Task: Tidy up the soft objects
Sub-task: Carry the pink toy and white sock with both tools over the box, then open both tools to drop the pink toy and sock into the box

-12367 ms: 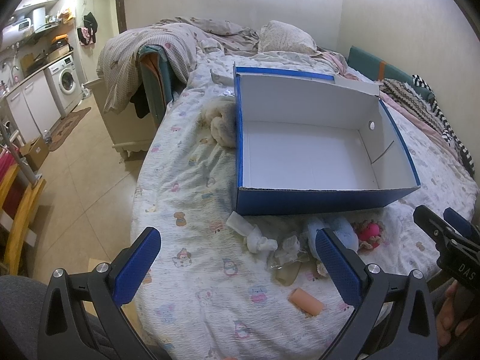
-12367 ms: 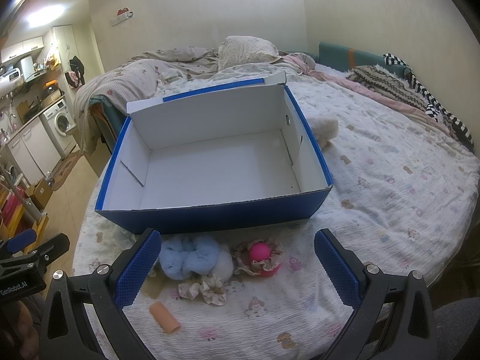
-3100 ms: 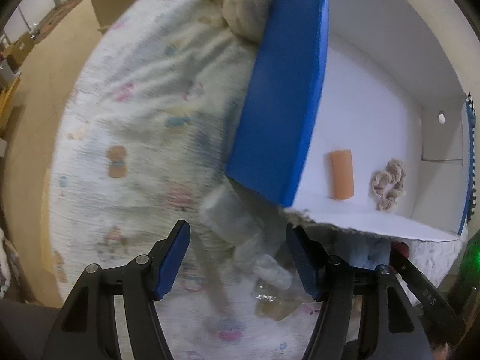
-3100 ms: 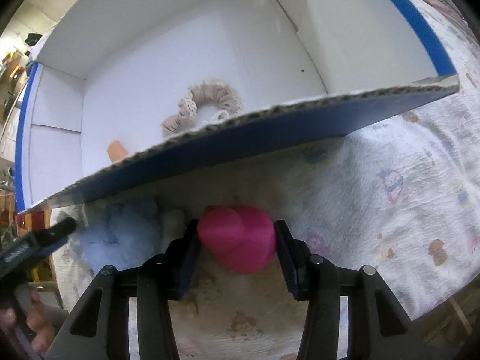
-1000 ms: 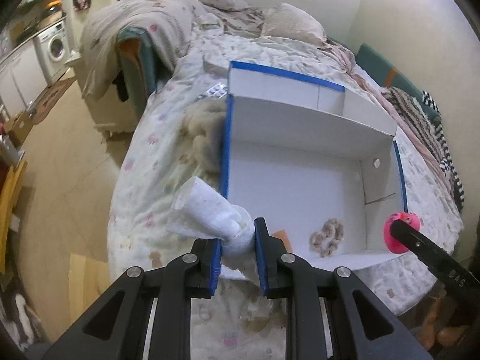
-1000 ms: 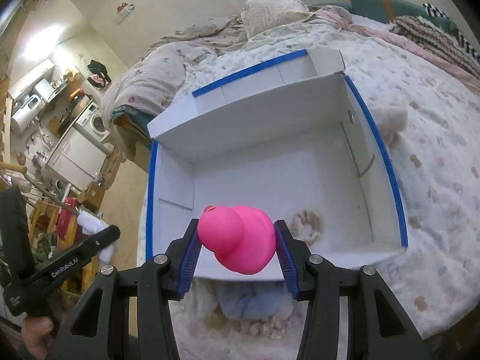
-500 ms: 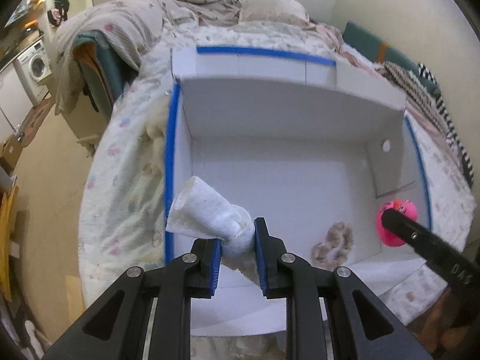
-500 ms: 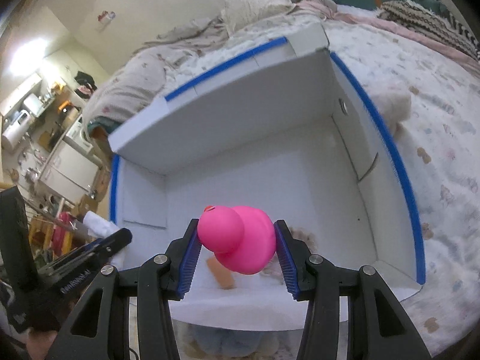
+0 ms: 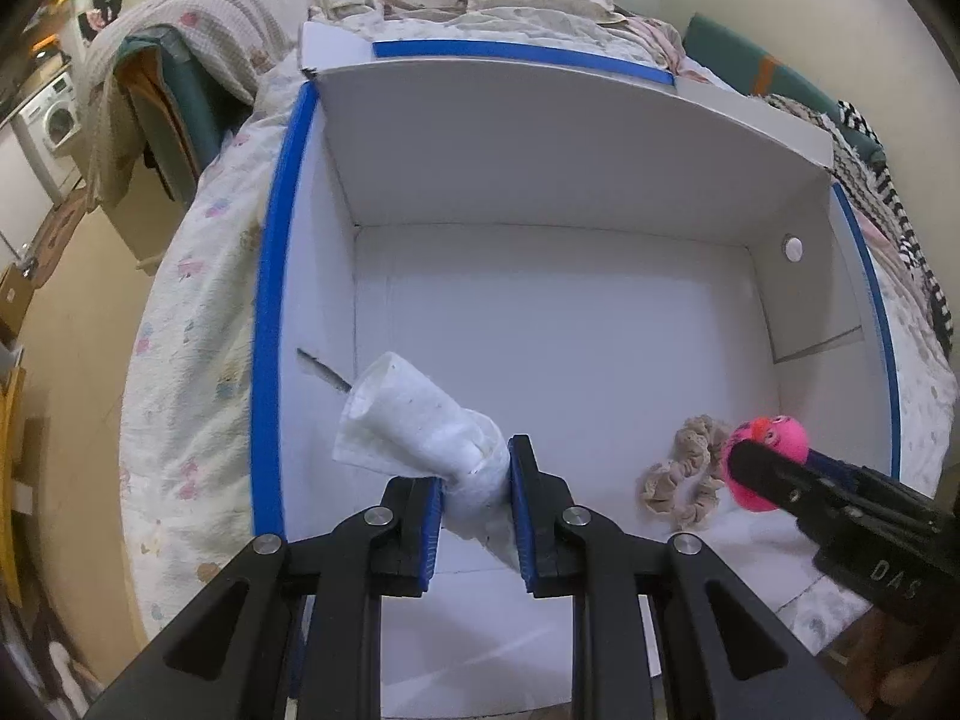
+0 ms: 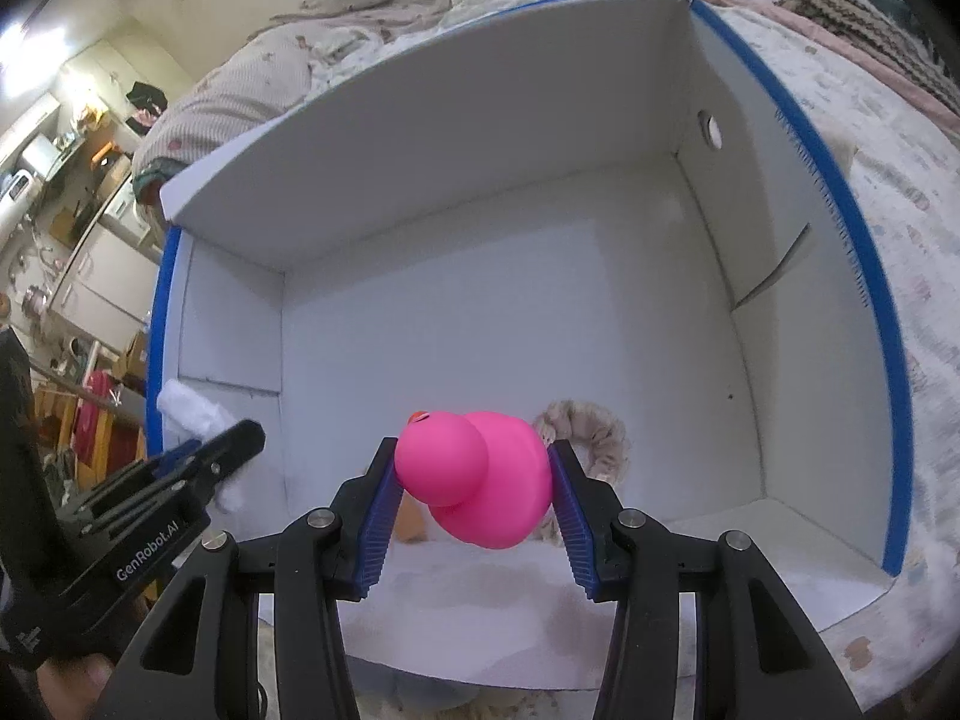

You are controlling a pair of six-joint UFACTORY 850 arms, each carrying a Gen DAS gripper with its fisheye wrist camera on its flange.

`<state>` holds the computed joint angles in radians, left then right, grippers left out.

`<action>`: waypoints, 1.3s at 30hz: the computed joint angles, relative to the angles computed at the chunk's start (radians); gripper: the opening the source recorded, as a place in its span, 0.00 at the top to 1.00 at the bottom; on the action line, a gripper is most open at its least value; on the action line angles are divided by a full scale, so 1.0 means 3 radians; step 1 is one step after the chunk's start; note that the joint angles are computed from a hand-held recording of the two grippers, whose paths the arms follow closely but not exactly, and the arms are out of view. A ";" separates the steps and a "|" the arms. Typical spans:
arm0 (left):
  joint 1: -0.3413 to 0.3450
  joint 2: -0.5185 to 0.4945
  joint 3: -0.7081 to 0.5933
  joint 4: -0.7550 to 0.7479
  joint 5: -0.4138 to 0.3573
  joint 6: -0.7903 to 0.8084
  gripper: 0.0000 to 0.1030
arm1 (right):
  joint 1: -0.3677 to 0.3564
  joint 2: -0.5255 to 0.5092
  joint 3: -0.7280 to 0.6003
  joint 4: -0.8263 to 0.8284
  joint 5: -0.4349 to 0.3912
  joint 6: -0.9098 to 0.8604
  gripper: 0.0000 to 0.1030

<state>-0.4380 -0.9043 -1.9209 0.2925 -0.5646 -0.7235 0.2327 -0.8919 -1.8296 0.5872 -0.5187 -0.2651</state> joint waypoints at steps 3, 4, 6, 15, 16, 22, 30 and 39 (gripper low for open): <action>-0.0011 -0.0017 -0.0037 -0.0007 -0.0011 0.0061 0.82 | -0.0001 -0.0009 -0.0005 -0.0017 -0.0027 0.0008 0.50; -0.0012 -0.0025 -0.0049 -0.0006 -0.0014 0.0070 0.82 | -0.0004 -0.0026 -0.0028 -0.0036 -0.0046 0.0032 0.50; -0.0018 -0.0033 -0.0058 0.0012 -0.0017 0.0046 0.82 | -0.0013 -0.0035 -0.0034 -0.0048 -0.0072 0.0056 0.50; -0.0017 -0.0026 -0.0028 0.0048 0.0014 -0.0020 0.80 | -0.0058 -0.0052 -0.0041 -0.0105 -0.0101 0.0141 0.50; -0.0018 -0.0026 -0.0029 0.0043 0.0014 -0.0021 0.80 | -0.0056 -0.0055 -0.0046 -0.0114 -0.0098 0.0153 0.50; -0.0028 -0.0001 0.0000 0.0101 0.0033 -0.0082 0.70 | -0.0069 -0.0087 -0.0094 -0.0034 -0.0138 0.0110 0.48; -0.0061 0.0093 0.0101 0.0472 0.0131 -0.0418 0.38 | -0.0077 0.0015 0.0052 0.0148 0.0050 -0.0070 0.08; -0.0032 0.0145 0.0136 0.0588 0.0106 -0.0596 0.38 | -0.0088 0.0153 0.0248 0.0609 0.0379 -0.0461 0.00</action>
<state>-0.4476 -0.8608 -1.8801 0.4691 -0.5328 -0.9022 0.2062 -0.8459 -1.7553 0.7700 -0.4050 -0.4034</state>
